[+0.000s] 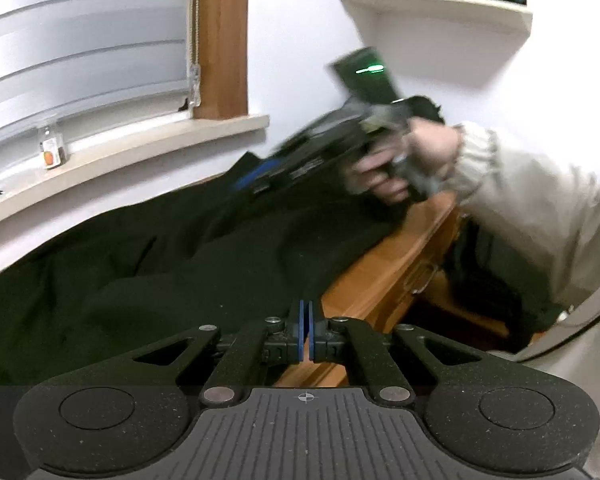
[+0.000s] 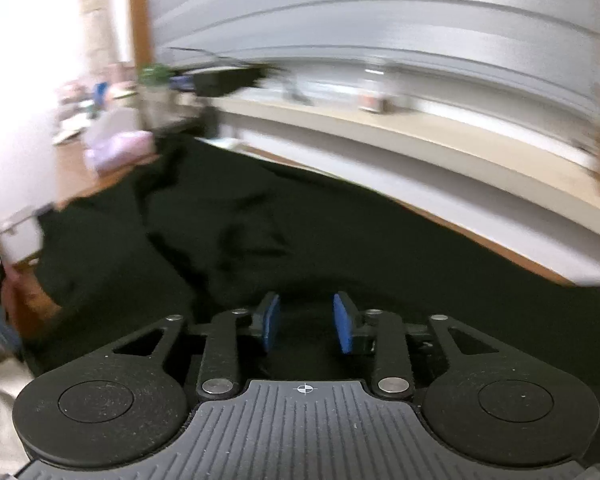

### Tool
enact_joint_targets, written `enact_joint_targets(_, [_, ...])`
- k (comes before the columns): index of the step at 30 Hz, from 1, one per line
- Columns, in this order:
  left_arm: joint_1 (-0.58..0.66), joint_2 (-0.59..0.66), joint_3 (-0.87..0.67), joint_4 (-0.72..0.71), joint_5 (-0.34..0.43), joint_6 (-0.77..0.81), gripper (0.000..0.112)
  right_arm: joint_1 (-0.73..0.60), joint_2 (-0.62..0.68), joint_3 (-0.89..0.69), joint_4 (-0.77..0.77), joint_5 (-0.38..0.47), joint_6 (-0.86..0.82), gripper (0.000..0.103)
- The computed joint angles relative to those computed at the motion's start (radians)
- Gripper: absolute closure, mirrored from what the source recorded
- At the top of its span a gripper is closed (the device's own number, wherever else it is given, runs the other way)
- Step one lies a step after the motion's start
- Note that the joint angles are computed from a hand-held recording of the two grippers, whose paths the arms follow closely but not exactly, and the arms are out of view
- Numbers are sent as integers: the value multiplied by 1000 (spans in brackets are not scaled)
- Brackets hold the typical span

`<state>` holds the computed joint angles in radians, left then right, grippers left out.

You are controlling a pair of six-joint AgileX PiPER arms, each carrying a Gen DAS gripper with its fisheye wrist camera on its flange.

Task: Fold clothes

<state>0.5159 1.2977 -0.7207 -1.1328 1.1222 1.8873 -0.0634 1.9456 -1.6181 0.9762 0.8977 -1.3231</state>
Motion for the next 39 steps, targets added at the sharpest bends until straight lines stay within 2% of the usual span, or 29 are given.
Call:
enact_joint_targets(3, [-23, 26, -1, -37, -46, 7, 110, -158, -59, 138, 86, -40, -79, 71])
enact_joint_targets(7, [-43, 72, -33, -102, -90, 25, 110, -395, -117, 315, 210, -30, -199, 71])
enact_joint_targets(13, [-63, 181, -144, -207, -124, -30, 110, -576, -184, 500, 248, -53, -237, 68])
enact_joint_targets(16, [-85, 251, -223, -238, -144, -90, 110, -614, -164, 514, 292, -37, -216, 63])
enact_joint_targets(20, [-127, 323, -305, -235, -199, -159, 110, -612, -105, 474, 335, 10, -167, 62])
enact_joint_targets(24, [-131, 352, -333, -223, -210, -190, 110, -595, -57, 442, 380, 48, -147, 61])
enact_joint_targets(28, [-125, 351, -327, -231, -210, -177, 110, -603, -29, 436, 417, 51, -115, 52])
enact_joint_targets(37, [-121, 334, -294, -239, -216, -144, 110, -663, 55, 409, 563, 61, -36, 52])
enact_joint_targets(39, [-121, 329, -285, -240, -218, -135, 110, -672, 47, 424, 594, 33, -45, 52])
